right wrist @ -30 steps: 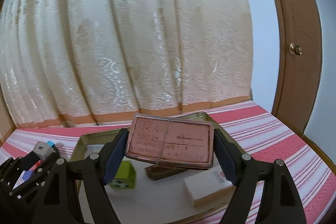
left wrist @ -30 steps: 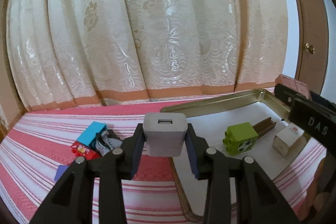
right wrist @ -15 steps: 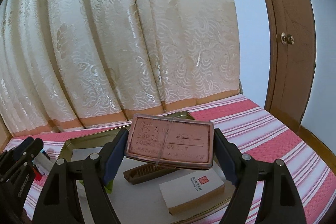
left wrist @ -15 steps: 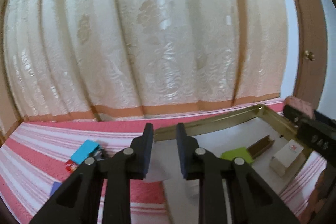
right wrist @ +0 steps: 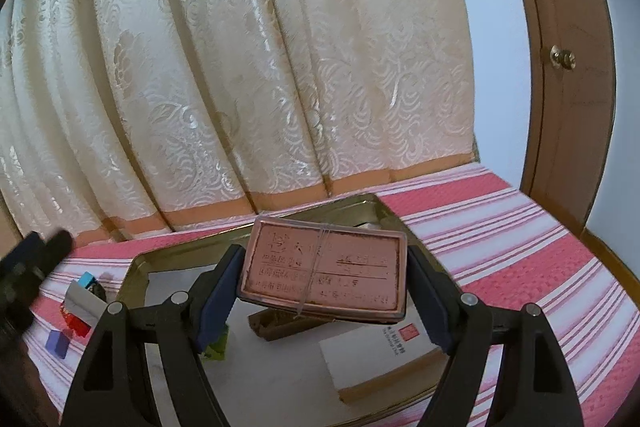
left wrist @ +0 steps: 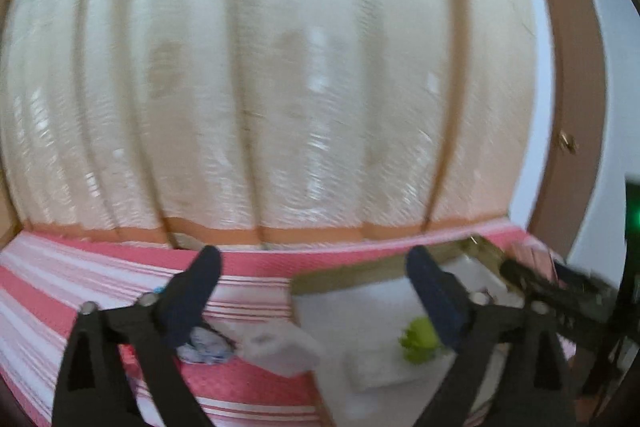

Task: Organize rigid objects
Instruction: 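Lower and release the white cube with the left gripper while the right releases the card box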

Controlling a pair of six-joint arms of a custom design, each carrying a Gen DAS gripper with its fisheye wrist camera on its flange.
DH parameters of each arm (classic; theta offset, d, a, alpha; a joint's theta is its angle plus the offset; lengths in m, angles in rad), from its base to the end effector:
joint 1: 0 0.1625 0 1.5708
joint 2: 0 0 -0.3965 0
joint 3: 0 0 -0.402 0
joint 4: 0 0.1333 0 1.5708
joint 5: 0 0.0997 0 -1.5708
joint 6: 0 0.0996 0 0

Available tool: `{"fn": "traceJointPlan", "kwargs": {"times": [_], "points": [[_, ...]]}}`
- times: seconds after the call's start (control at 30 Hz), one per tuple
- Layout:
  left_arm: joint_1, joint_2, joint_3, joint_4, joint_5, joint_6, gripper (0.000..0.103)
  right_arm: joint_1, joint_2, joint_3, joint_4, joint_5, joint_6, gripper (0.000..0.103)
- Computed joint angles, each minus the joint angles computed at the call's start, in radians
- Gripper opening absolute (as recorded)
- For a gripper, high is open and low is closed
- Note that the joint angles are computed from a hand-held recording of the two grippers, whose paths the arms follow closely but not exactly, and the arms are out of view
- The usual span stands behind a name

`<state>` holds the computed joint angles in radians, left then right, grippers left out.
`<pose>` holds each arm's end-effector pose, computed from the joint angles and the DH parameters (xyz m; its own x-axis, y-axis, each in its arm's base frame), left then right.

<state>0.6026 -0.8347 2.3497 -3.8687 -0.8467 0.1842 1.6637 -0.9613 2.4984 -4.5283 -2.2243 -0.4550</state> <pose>-0.2264 -0.3977 0.0724 -0.6889 0.4200 -0.5908 0.7224 0.3305 -0.6074 0.1034 -0.3255 0.1726 -0.7541 0.4059 0.5163 -0.3844 0.3647 -0.8481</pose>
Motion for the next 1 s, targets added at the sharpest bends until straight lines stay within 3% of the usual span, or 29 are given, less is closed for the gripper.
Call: {"fn": "traceJointPlan", "kwargs": {"times": [0.27,0.4,0.53,0.6,0.63,0.73,0.8,1.0], "points": [[0.046,-0.039,-0.013,0.046,0.020,-0.059,0.098,-0.014,-0.005,0.008,0.097,0.034,0.049,0.081],[0.060,-0.069,0.004,0.096,-0.055,-0.099,0.098,-0.022,-0.007,0.012,0.122,0.050,0.067,0.081],[0.030,-0.030,-0.006,0.013,0.093,-0.044,0.098,-0.021,-0.010,0.012,0.120,0.043,0.069,0.081],[0.054,-0.038,-0.015,0.066,0.142,-0.128,0.098,-0.022,-0.016,0.015,0.119,0.047,0.076,0.081],[0.080,-0.058,-0.014,0.124,0.121,-0.193,0.096,-0.024,-0.017,0.017,0.120,0.050,0.080,0.081],[0.163,-0.116,-0.004,0.250,-0.045,-0.378,0.094,-0.023,-0.016,0.016,0.121,0.044,0.077,0.081],[0.174,-0.106,-0.002,0.245,-0.109,-0.396,0.094,-0.022,-0.014,0.015,0.114,0.045,0.071,0.081],[0.082,0.008,-0.016,0.189,0.043,-0.246,0.094,-0.020,-0.007,0.012,0.095,0.042,0.056,0.081]]}}
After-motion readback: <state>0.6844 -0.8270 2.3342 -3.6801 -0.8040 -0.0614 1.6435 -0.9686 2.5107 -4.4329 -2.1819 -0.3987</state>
